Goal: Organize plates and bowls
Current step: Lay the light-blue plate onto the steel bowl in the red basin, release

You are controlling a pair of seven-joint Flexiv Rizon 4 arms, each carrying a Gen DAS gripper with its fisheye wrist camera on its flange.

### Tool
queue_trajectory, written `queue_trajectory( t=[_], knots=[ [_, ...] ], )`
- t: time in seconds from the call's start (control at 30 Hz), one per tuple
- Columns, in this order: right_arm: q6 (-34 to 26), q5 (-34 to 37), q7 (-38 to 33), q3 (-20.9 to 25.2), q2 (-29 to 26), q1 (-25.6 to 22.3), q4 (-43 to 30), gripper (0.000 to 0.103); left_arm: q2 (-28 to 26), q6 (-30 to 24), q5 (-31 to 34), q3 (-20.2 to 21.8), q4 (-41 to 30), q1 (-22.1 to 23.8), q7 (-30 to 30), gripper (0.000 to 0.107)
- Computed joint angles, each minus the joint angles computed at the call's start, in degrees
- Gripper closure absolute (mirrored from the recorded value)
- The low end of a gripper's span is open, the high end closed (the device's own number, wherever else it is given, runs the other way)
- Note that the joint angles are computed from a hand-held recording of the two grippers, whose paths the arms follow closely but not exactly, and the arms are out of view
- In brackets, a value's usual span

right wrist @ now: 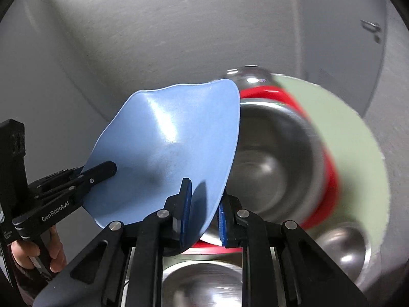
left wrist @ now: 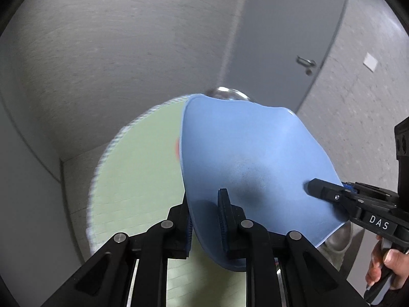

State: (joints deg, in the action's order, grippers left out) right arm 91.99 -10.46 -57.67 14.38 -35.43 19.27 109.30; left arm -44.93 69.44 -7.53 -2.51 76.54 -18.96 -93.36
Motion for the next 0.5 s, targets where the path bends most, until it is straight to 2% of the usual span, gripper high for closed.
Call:
queue_trajectory(
  t=[0.13, 0.23, 0.37, 0.4, 0.5],
  knots=[
    [-2.03, 0.62, -2.11, 2.74, -1.54, -5.14, -1.00, 0.085, -6.64, -7.80, 0.60, 1.62, -11.94, -3.03, -2.03, 0.092],
    [-4.35, 1.44, -4.51, 5.29, -2.49, -8.39, -2.25, 0.085, -10.43, -12.02, 0.33, 3.30, -18.56, -4.70, -3.48, 0.091],
    [-7.16, 3.38, -9.73, 9.39, -4.34, -12.53, -4.70, 0.084, -13.97, -16.41, 2.71, 3.12, -25.15, -5.28, -7.64, 0.088],
    [-7.38, 3.95, -11.36, 10.41, -4.65, -13.44, -5.08, 0.082, -14.77, -16.15, 1.27, 3.96, -26.00, -5.62, -7.07, 0.087],
    [-7.91, 5.38, -13.78, 10.51, -4.51, -13.10, -5.59, 0.076, -13.48, -15.61, 4.07, 3.10, -24.04, -5.25, -9.63, 0.085]
  ],
)
